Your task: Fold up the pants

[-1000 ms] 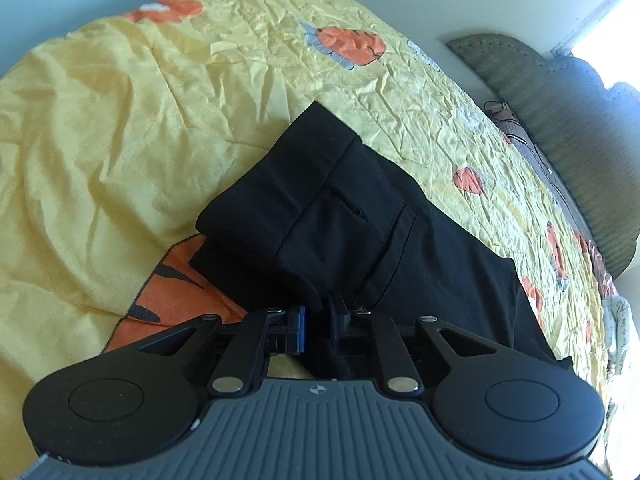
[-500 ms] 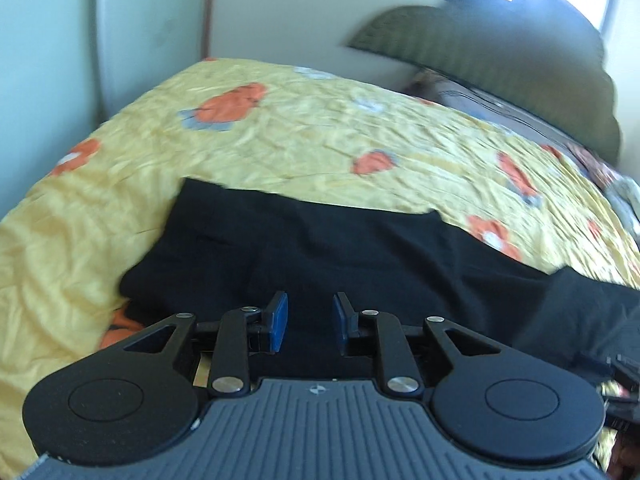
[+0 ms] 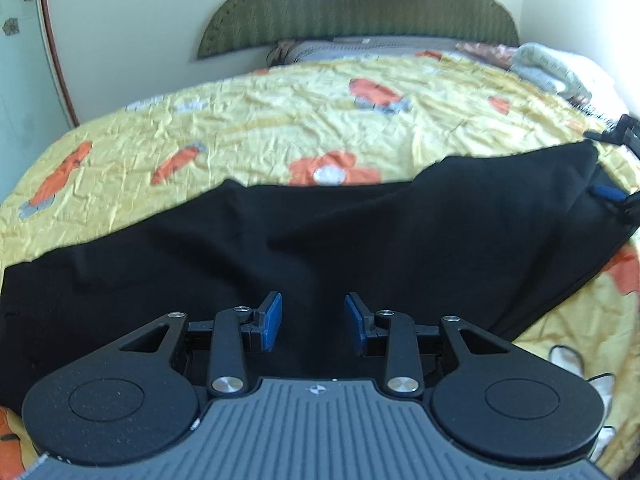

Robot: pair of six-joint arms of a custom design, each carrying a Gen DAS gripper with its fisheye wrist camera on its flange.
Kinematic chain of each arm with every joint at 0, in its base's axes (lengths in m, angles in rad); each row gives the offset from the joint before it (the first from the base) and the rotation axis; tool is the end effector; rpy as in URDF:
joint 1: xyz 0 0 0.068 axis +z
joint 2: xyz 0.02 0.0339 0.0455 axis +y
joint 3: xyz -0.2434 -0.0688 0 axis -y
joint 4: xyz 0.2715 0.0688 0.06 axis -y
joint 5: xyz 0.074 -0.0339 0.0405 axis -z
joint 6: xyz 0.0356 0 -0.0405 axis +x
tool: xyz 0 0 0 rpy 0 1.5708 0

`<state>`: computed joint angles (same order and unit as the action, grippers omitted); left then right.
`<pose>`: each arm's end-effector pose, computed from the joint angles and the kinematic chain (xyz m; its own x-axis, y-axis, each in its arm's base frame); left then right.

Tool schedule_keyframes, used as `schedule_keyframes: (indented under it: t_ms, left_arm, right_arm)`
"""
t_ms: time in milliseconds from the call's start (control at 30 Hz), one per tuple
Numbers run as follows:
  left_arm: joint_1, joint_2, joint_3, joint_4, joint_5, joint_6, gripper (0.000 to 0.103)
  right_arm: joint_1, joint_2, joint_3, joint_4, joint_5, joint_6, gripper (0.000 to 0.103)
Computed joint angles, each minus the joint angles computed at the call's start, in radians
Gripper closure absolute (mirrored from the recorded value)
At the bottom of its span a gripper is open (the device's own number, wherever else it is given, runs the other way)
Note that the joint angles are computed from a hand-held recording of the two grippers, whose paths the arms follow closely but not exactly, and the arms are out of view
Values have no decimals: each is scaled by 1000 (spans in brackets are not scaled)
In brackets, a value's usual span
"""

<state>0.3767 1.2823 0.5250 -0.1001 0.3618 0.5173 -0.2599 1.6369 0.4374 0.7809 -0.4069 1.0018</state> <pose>0.2459 0.0837 0.1228 -0.6748 0.2305 -0.7011 0.2359 0.9675 0.0910 0.2819 -0.0604 0.0818 -0.3072 0.8822 -0.3567 0.2698 0.4402 0.8564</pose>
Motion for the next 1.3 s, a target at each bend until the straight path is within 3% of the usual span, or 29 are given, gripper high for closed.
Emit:
schedule_keyframes:
  t_ms: [67,167,200,300,400,467,533,633,767,867,933,1033,1200,1300]
  left_arm:
    - [0,53,13,4,-13,-7,60]
    - [13,48,-28,71,-4,-9,57]
    - [-1,47,-34,90,-19,-16,57]
    - [-10,40,-48,112,-30,-30,57]
    - [-14,31,-52,107,-36,-41,56]
    - [-17,29,-46,95,-40,-48,56]
    - [-18,33,-43,94,-40,-53,56]
    - [-16,37,-50,111,-35,-55,55]
    - [-18,39,-55,124,-33,-55,54]
    - [-21,40,-56,129,-34,-61,53]
    - [-22,38,-58,129,-37,-61,52]
    - [-30,37,-54,122,-49,-69,52]
    - [-33,41,-40,105,-53,-75,51]
    - [-38,41,-44,114,-61,-73,51]
  right_arm:
    - [-7,-5,40,-38,-31,28,19]
    - [26,-15,173,-219,-31,-43,14]
    - [39,24,254,-290,-42,-72,9]
    - [91,143,463,-405,-19,-132,8]
    - [125,335,749,-573,-64,-231,9]
    - [150,396,869,-699,8,-291,9]
    - [154,348,805,-637,68,-256,9]
    - [117,215,567,-356,43,-198,9]
    - [32,109,398,-324,26,-153,8]
    - [-32,166,370,-266,-138,-84,8]
    - [-29,230,394,-244,-191,-67,8]
    - [-4,265,432,-271,-192,-100,9]
    - [3,278,405,-85,-247,-4,8]
    - [-1,291,430,-85,-261,3,8]
